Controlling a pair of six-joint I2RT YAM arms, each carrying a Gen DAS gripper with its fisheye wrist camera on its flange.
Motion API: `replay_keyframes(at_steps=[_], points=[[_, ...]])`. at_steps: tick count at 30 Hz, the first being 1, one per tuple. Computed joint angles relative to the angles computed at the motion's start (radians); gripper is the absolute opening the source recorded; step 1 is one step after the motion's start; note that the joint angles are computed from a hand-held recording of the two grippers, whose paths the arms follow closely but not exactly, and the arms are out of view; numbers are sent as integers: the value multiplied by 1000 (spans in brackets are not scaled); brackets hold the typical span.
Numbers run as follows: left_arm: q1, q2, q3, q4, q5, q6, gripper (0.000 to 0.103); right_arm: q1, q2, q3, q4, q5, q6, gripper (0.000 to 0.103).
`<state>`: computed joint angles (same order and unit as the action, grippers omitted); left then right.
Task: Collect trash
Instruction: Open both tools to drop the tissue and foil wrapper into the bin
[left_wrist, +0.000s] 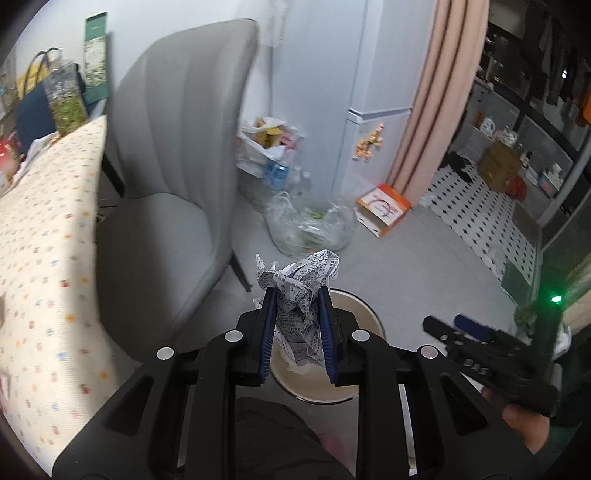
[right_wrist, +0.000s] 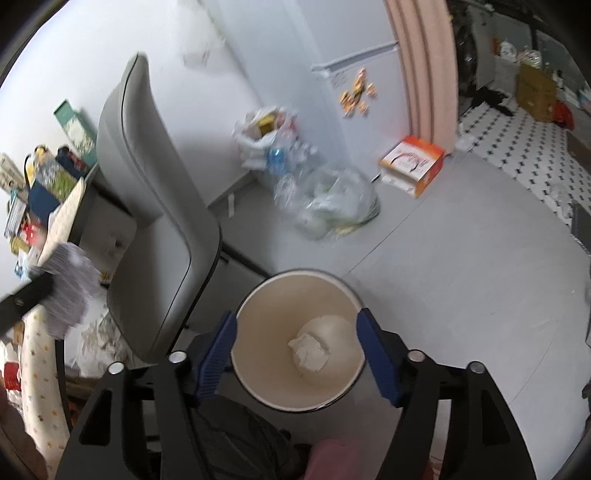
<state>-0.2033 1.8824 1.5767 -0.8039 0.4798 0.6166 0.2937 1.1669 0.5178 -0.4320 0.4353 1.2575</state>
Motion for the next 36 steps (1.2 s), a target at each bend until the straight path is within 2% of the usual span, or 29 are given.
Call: replay_keyframes(at_steps=[2,3,4,5,6,7,9,14,18,22,27,36], points=[[-24,5,3,-17,1,2,25,22,-62,6,-84,42,36,75],[-36,7,3,-24,4,4,29,37,-94,14,-141,70,64,78],[-47,8,4,-26,-1,4,49,46,-113,18,-177,88,82,78],[-55,5,3,-25,-3,0,60,52,-134,20,-210,101,95,80],[-50,2,3,-22,13,-3,77,65,-152,28,-253,121,120,81],[-45,-11,-10,-8,28,-13,86,65,-174,21,-271,126,125,81],[-30,-24,-10,10,41,-29,92,84,-192,27,-304,139,150,84],[15,-21,44,-13,52,-44,93,122,-160,63,-314,161,151,87],[81,-13,98,-35,88,-63,95,182,-91,144,-334,208,155,96],[163,-18,121,-27,147,-60,97,244,-14,246,-370,265,156,95],[266,-39,123,74,180,-116,97,297,129,434,-463,331,158,95],[432,27,261,35,273,-138,97,386,353,736,-551,388,103,95]])
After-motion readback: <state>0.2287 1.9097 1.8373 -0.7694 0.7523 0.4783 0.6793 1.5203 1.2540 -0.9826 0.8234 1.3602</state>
